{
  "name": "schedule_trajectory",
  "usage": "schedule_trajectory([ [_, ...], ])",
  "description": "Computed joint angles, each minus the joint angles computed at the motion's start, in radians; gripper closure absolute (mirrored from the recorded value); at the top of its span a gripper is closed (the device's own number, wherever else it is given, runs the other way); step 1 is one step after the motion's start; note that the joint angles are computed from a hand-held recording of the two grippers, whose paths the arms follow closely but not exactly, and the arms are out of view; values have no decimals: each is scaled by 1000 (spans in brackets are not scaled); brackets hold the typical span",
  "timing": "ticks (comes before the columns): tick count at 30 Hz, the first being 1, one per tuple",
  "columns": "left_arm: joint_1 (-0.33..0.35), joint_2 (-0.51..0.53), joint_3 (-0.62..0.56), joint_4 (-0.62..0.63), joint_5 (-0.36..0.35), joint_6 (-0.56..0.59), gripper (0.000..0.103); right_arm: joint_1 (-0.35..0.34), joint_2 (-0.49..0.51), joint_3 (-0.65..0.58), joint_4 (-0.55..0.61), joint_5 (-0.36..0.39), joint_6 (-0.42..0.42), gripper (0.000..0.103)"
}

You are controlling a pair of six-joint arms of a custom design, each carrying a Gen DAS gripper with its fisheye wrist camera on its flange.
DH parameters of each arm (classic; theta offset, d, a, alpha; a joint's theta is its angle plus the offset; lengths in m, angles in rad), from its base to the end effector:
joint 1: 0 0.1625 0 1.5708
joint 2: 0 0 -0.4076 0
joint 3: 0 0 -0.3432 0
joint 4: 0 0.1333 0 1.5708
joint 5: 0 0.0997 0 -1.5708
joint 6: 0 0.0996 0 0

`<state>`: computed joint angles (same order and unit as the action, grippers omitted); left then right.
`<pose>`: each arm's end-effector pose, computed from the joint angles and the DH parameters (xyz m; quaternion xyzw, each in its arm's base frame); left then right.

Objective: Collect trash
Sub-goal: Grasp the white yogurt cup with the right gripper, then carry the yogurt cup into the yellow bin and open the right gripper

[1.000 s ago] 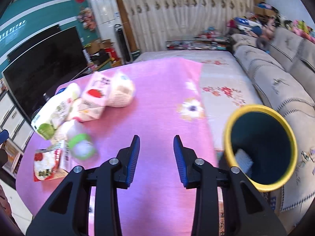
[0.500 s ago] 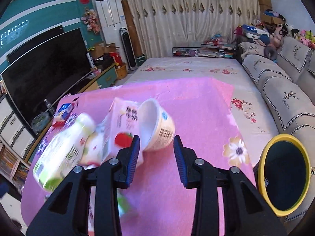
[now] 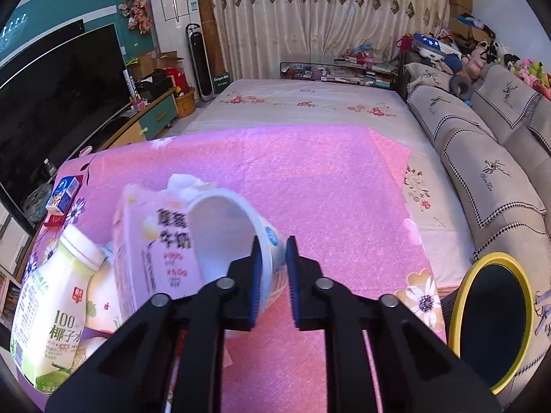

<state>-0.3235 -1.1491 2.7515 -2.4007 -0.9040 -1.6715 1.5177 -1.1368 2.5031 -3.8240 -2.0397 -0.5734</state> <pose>-0.2258 -0.1299 0.0657 0.2198 0.8562 -0.3713 0.2842 0.0684 -0.3771 0.2174 0.1297 -0.8746 0.3323 0.3282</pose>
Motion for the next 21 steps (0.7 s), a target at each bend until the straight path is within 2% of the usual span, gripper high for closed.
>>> schedule_trajectory([
  [4, 2, 30, 13, -50, -6, 5, 5, -5, -3, 0, -34, -12, -27, 96],
  [11, 10, 62, 7, -87, 0, 28, 5, -21, -60, 40, -96, 29, -55, 98],
  [21, 20, 102, 8, -141, 1, 54, 5, -110, -168, 76, -38, 93, -53, 98],
])
